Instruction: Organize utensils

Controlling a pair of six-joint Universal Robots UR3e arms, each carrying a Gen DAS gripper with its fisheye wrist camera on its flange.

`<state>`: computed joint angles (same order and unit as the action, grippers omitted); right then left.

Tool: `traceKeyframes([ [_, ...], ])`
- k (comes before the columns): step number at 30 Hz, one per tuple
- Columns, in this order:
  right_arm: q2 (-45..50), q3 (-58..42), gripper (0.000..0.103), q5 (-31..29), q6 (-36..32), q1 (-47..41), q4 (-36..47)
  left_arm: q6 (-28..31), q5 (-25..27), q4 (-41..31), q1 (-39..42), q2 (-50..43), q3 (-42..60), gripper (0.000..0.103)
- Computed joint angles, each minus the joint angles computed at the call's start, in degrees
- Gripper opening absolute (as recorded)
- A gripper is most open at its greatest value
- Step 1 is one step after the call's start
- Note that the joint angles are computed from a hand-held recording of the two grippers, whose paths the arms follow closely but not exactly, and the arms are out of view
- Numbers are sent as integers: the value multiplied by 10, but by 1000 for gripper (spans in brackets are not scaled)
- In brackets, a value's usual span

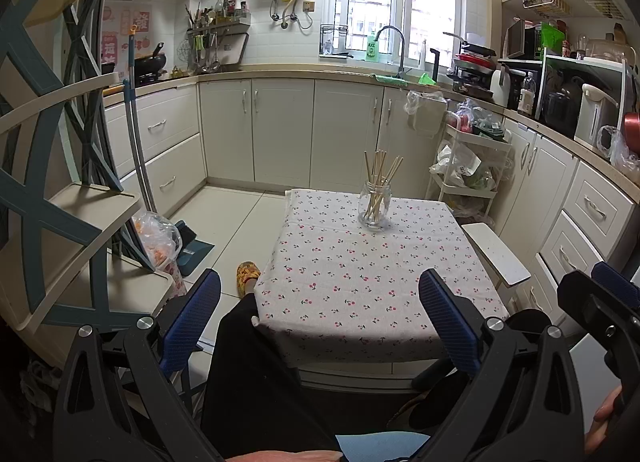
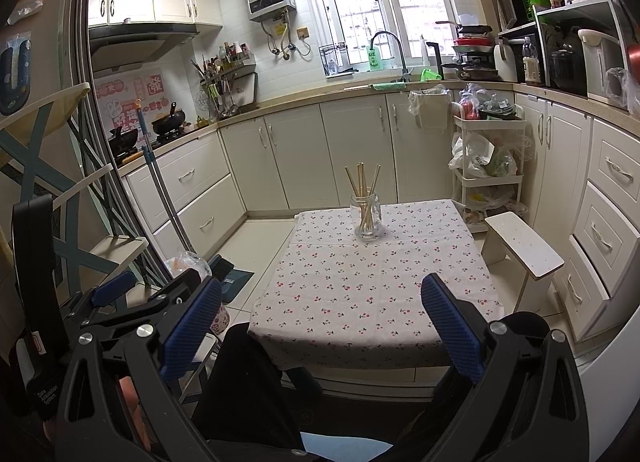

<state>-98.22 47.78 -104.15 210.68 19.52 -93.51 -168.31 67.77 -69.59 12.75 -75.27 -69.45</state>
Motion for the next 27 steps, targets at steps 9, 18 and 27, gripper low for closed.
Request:
traceKeyframes([
  [9, -1, 2, 96, -1, 0, 1, -2, -1, 2, 1, -2, 0, -1, 95],
  [18, 1, 3, 96, -2, 1, 3, -4, -3, 3, 0, -4, 1, 0, 95],
  [27, -1, 7, 96, -6, 3, 6, -6, -7, 9, 1, -11, 2, -2, 95],
])
